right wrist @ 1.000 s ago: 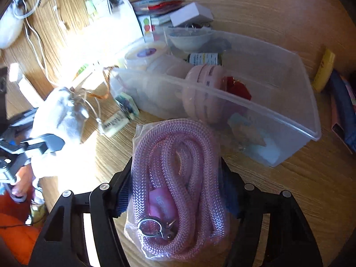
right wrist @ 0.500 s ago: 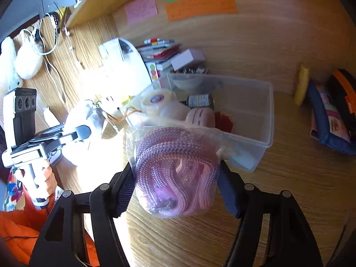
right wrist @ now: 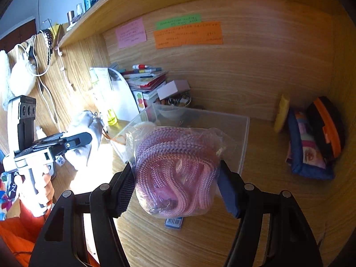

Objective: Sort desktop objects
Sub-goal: 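Lift the white bag and pink rope bag and carry both over the clear box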

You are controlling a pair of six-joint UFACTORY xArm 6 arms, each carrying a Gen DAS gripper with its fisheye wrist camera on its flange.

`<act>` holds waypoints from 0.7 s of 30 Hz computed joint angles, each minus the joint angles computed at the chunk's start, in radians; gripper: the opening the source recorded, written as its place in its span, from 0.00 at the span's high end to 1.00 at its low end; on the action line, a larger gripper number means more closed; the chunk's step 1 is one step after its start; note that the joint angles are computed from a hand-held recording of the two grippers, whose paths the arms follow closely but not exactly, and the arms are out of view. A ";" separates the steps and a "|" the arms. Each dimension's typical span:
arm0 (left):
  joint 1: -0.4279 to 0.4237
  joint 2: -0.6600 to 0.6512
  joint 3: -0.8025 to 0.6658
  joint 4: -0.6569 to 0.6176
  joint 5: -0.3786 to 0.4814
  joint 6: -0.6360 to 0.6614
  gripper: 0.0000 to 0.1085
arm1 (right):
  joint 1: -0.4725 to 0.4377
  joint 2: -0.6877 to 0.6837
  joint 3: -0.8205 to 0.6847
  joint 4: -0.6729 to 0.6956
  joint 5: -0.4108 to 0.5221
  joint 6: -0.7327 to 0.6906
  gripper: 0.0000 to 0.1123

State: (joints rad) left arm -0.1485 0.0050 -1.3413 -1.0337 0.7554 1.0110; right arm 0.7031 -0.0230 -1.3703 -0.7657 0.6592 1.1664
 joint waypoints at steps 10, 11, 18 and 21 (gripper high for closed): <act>-0.053 0.083 -0.123 0.009 -0.004 -0.019 0.47 | -0.023 0.075 -0.107 -0.029 0.056 -0.030 0.43; -0.058 0.094 -0.137 0.015 -0.002 -0.026 0.47 | -0.029 0.082 -0.112 -0.022 0.055 -0.031 0.43; -0.092 0.191 -0.258 0.072 0.023 -0.107 0.47 | -0.077 0.107 -0.128 0.012 0.016 -0.052 0.43; -0.109 0.233 -0.308 0.098 0.024 -0.138 0.47 | -0.093 0.123 -0.141 0.035 0.015 -0.071 0.43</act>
